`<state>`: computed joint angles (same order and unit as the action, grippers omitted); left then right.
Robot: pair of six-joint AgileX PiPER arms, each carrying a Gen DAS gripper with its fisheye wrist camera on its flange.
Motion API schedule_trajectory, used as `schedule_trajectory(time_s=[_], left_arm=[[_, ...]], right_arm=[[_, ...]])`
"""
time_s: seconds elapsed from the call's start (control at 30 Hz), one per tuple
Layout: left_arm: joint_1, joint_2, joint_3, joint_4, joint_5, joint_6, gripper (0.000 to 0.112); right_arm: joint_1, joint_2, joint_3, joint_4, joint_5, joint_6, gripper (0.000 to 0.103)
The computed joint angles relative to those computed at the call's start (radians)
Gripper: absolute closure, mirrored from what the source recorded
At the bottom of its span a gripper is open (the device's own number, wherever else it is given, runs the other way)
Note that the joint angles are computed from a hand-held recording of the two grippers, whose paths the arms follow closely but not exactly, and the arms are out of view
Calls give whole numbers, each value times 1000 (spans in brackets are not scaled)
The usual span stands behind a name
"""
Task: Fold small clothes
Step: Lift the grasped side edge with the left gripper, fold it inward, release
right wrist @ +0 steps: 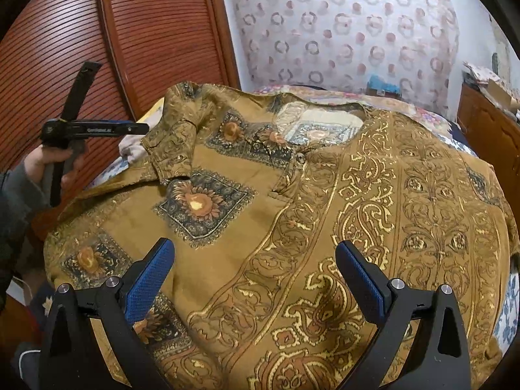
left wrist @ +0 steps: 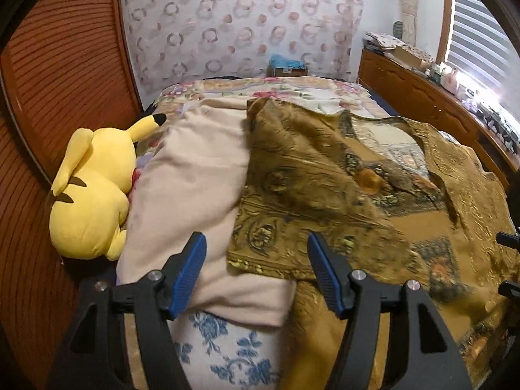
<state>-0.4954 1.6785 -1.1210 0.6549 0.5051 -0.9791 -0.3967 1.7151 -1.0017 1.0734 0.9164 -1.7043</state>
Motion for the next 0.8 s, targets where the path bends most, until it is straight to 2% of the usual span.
schedule_trajectory(time_s=[0.07,0.13,0.3,0.37,0.43,0.5,0.8], left_arm=[[18,25,-6,-33,-32,39,48],[30,47,-11,-60,-52,67,58],[36,83,-32,-72,-42,60,67],[27,85,-33,-58,-40,46,75],[12,82,-30,-3,-18,1,97],[1,72,-28,9,-10,0,109],[-59,15,-87,7,38,48,112]], right_arm=[[17,2,-13,-1,-5,13,2],[41,2,-29,2,-11,25,2],[119,-4,-58,44,-35,5,2],[147,-3,-70,55,-50,6,2],[166,0,-81,63,-54,7,2],[179,-3,-82,82,-69,-7,2],[165,6,-92,107,-83,-33,2]])
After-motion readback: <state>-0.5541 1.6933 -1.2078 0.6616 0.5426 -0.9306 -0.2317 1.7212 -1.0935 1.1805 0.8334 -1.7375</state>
